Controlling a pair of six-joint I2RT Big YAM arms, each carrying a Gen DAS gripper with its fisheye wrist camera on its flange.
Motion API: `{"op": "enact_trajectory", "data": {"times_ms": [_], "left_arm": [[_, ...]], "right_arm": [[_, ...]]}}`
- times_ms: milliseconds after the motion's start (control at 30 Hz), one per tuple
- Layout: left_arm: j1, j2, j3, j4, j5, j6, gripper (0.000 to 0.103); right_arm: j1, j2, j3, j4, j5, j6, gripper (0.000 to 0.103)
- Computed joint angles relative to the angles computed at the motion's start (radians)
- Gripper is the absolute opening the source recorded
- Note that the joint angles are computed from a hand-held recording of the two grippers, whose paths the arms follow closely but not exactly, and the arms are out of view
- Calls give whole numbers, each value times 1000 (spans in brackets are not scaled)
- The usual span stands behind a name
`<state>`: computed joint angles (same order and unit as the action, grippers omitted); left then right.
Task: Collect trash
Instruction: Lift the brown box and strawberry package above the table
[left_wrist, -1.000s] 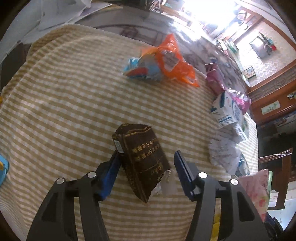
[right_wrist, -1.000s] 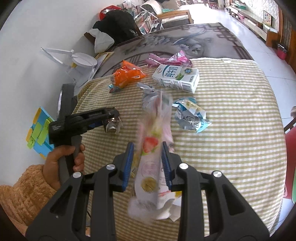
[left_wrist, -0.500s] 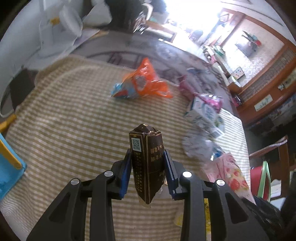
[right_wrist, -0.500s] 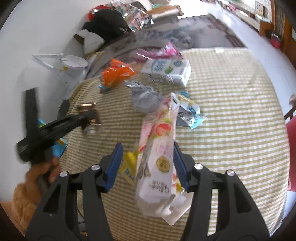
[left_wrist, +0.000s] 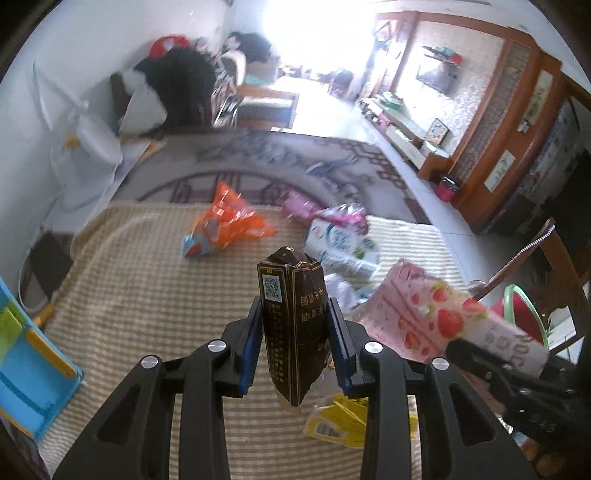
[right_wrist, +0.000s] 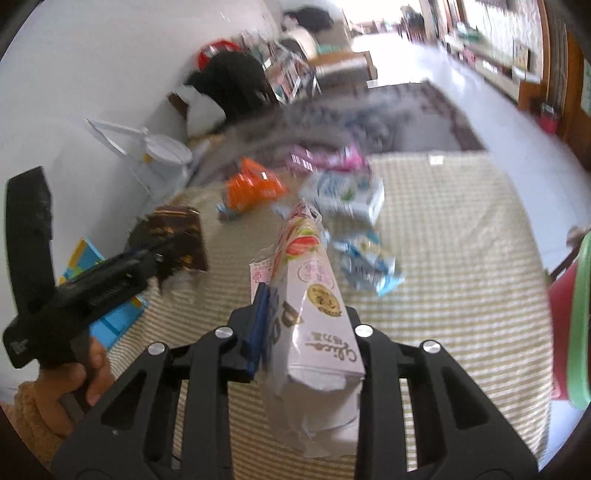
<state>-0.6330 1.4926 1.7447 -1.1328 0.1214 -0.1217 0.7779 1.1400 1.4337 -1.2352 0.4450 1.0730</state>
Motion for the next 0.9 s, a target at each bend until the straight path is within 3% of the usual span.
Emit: {"op": "enact_trajectory", "data": {"times_ms": [100,267,900], "left_arm": [[-21,-8,11,9,-16,5,31],[-57,-16,28,2,-41,-4,31],[-206,-16,60,-23,-192,-119,31]], "right_arm": [[25,-14,30,-34,64,-12,28],[35,-47,30,-57,103,-4,28],[9,-223,-70,-61,90,-53,28]]}}
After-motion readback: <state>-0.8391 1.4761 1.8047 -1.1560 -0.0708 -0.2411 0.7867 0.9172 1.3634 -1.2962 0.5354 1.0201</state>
